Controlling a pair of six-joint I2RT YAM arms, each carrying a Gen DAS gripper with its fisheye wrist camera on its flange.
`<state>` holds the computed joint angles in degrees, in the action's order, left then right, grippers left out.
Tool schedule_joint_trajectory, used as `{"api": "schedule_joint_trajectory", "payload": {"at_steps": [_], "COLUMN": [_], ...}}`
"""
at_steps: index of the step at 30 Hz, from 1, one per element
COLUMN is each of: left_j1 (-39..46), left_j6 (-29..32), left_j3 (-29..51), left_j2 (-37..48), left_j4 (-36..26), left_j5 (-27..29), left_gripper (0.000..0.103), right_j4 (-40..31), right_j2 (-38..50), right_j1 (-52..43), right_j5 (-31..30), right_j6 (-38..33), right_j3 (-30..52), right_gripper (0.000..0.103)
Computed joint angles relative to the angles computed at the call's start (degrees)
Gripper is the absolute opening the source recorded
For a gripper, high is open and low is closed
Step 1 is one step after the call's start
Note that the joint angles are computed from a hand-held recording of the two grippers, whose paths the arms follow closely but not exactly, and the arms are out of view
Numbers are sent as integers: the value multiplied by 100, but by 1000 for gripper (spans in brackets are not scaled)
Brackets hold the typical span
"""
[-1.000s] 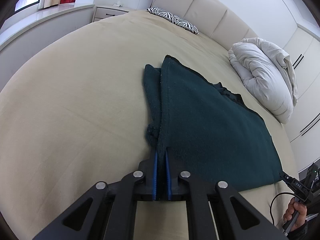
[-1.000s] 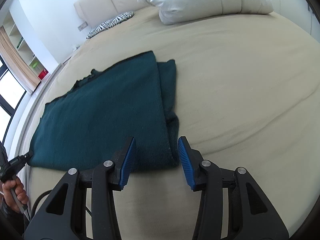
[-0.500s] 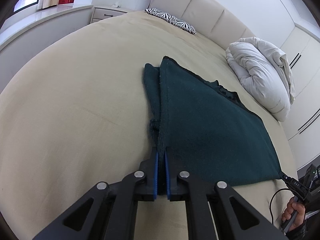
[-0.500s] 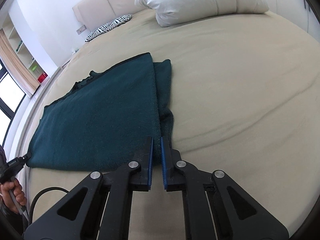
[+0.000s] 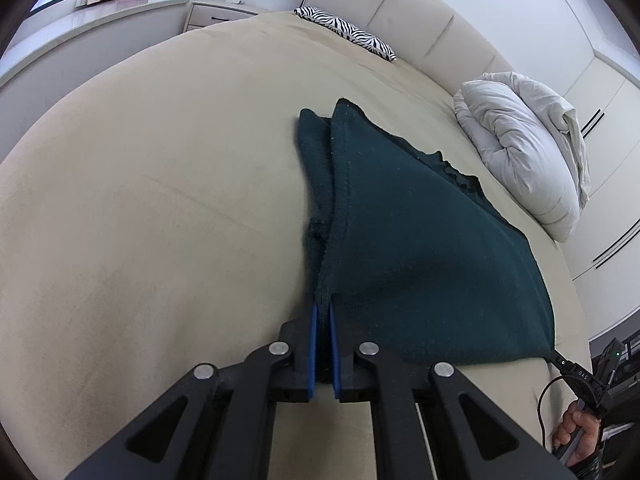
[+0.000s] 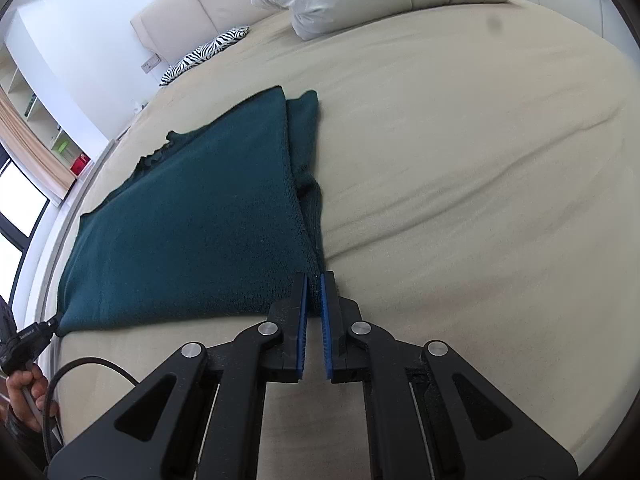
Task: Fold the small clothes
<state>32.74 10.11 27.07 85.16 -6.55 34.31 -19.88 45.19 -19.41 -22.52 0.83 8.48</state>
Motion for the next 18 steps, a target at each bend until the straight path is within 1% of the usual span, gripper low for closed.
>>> {"api": "schedule_joint_trajectory", "payload": {"at_steps": [4,10,14,17,18], "left_j1": [-11,65,15,15,40], "left_j6": [1,47,-44,-134,-119], "left_j3": [-18,-293,-239,-131,-132], "left_j2": [-27,-281,-113,14,24], "left_j4": [34,151,233,236,226], "left_j5": [-23,-51,-89,-41,-17], "left_gripper": [7,7,7,7,7], "right_j4": [193,424,298,588,572], "right_j2": [67,221,101,412,410], "right_j1": [188,257,226,266,249], "right_j5": [138,175,162,164,149], "right_j6": [122,179,153,184,177], "right_j3": [-52,-118,-122,-157,-152], "right_gripper": [5,5,5,5,5]}}
